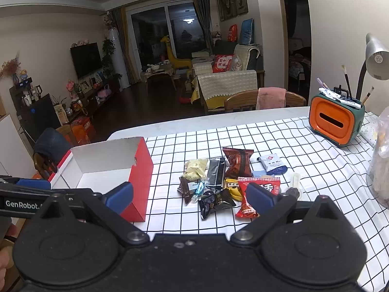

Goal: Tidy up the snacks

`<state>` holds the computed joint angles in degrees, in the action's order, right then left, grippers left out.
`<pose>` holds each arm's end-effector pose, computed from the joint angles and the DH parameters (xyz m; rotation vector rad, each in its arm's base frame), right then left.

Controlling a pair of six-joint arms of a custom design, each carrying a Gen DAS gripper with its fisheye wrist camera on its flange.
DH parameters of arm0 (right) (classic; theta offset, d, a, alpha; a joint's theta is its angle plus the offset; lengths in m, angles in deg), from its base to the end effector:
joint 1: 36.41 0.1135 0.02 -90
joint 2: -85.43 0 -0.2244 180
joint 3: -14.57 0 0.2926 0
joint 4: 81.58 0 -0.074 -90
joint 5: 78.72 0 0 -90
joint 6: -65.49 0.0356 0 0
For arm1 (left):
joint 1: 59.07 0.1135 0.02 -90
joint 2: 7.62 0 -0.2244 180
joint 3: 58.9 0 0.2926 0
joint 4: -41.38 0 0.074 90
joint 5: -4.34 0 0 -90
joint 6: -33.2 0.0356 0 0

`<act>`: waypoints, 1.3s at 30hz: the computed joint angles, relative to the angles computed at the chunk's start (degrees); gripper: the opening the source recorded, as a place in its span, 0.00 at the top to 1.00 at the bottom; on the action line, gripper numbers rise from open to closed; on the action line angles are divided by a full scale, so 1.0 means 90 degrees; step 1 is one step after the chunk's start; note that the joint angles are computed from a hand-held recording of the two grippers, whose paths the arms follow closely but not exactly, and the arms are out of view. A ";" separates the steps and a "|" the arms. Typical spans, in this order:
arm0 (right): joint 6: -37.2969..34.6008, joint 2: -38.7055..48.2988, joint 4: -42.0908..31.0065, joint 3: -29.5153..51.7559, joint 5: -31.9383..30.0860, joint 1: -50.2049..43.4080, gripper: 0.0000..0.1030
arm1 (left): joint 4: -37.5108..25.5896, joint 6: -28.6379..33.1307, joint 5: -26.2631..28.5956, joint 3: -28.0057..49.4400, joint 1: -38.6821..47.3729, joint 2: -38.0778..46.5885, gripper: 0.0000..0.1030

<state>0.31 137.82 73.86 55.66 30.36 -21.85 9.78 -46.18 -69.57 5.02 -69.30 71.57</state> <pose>0.2519 0.0534 0.1709 0.3761 2.1246 0.0300 0.3271 -0.0691 0.1779 0.5588 2.3059 -0.3316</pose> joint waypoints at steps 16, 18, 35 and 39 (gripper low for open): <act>0.0017 -0.0002 0.0013 0.0008 0.0062 0.0058 0.04 | -0.0066 0.0078 0.0114 -0.0030 0.0070 -0.0072 0.01; 0.0023 -0.0018 0.0014 -0.0002 0.0089 0.0083 0.04 | -0.0083 0.0085 0.0128 -0.0043 0.0077 -0.0097 0.01; -0.0004 -0.0473 -0.0189 -0.0221 0.0116 -0.0031 0.04 | -0.0046 0.0056 0.0138 -0.0066 -0.0090 -0.0057 0.01; -0.0313 -0.0472 -0.0037 -0.0346 -0.0322 -0.0515 0.04 | 0.0030 -0.0124 -0.0034 0.0096 -0.0353 0.0251 0.01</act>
